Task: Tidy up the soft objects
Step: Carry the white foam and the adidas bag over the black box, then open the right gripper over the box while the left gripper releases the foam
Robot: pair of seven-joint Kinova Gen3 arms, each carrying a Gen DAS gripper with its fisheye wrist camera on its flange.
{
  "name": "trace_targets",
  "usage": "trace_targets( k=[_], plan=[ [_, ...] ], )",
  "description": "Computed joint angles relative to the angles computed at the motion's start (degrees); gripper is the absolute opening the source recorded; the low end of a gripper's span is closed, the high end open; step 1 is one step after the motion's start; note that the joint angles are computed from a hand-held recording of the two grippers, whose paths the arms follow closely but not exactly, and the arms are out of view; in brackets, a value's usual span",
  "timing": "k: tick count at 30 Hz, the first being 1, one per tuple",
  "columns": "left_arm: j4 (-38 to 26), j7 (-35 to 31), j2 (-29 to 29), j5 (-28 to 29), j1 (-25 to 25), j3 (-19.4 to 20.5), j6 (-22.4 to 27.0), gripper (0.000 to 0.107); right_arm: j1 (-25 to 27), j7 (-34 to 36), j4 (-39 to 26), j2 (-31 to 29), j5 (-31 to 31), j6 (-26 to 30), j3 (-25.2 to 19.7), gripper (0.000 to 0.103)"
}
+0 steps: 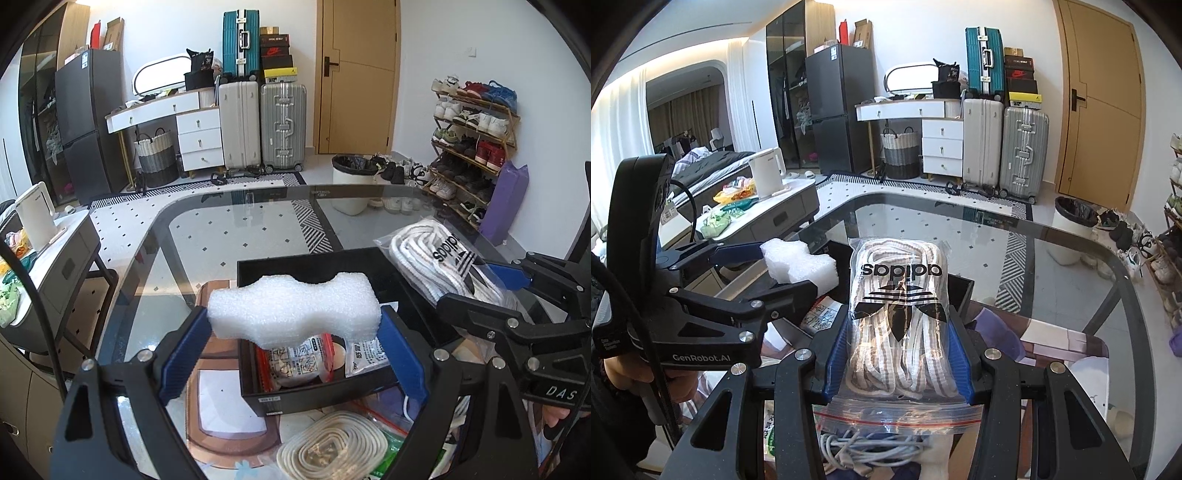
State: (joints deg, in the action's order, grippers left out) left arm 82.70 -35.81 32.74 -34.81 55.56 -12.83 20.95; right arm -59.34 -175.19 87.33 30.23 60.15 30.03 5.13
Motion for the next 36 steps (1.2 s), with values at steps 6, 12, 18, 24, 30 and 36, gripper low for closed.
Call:
trace_targets(
  k=[6, 12, 18, 24, 30, 36],
  plan=[
    [-2.31, -1.41, 1.98, 0.03, -0.31, 0.71, 2.3, 0.089, 2.5, 8.76, -4.26, 2.3, -6.14, 1.2, -1.96, 0.048],
    [-3.92, -2.77, 2.77, 0.13, -1.43, 2.13, 3.62, 0.089, 3.81, 16.04, -6.29, 3.55, -12.22, 1.0, -1.58, 0.048],
    [-4.46, -3.17, 2.99, 0.94, -2.04, 2.65, 3.61, 0.089, 4.49, 23.27, -8.23, 4.56, -16.86, 0.86, -0.93, 0.048],
    [-3.64, -4.02, 2.45, 2.26, -3.21, 3.09, 2.52, 0.089, 4.1, 27.14, -9.39, 5.48, -19.37, 0.67, 0.67, 0.049],
    [-2.87, -4.13, 1.98, 3.14, -3.32, 2.54, 1.78, 0.089, 4.05, 30.13, -10.77, 6.5, -20.87, 0.88, 1.2, 0.049],
    [-1.99, -4.08, 1.4, 3.42, -3.35, 2.05, 1.16, 0.089, 3.58, 31.6, -11.18, 7.28, -21.7, -0.51, 2.37, 0.05]
  ],
)
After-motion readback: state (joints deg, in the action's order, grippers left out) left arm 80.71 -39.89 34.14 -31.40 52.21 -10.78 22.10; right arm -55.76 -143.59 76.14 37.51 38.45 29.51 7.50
